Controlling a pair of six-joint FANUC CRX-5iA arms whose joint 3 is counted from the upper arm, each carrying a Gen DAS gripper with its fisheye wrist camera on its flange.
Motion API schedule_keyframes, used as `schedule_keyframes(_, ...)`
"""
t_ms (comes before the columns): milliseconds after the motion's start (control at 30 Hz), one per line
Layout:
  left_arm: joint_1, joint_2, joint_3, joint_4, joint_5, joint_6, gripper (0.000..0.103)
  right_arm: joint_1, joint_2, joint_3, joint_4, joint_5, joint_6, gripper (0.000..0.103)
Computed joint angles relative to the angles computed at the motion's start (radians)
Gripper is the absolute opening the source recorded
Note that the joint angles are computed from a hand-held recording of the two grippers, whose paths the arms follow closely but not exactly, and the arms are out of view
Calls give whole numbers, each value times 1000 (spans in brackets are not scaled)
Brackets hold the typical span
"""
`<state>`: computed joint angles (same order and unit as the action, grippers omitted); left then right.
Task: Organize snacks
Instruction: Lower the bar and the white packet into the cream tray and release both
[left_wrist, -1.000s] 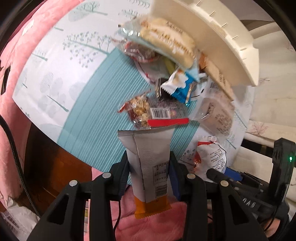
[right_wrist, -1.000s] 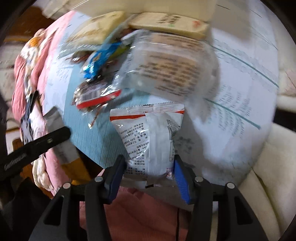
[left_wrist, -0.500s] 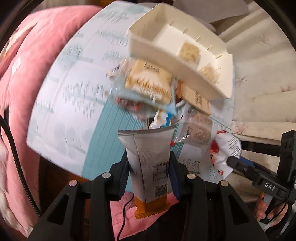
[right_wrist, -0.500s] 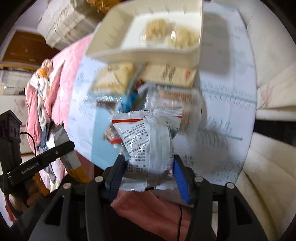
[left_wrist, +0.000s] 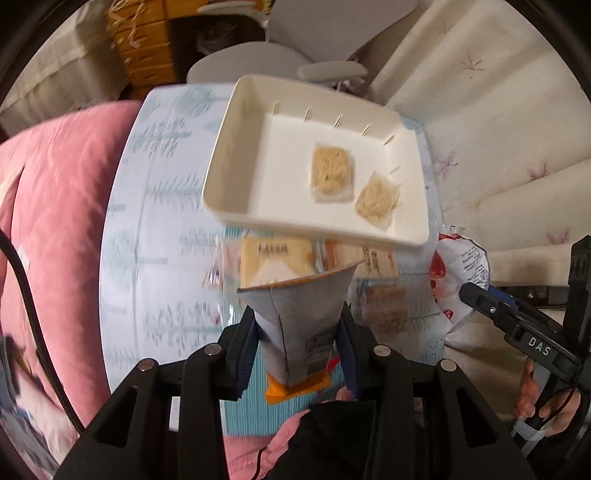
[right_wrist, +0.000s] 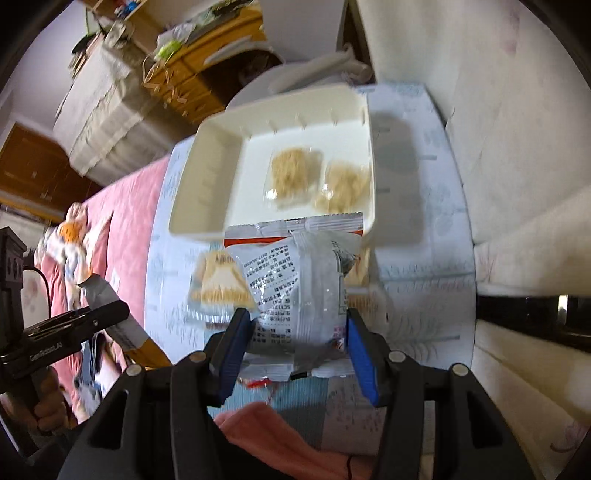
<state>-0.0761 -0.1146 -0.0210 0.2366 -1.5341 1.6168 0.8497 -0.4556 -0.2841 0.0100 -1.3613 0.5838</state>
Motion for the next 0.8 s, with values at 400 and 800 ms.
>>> schedule_keyframes(400, 73, 96, -16, 139, 202, -230, 38, 66, 44, -89, 233, 173, -179, 52)
schedule_keyframes(800, 122, 158, -83, 229, 347, -298, 51, 122, 89, -185, 441, 322, -320, 55)
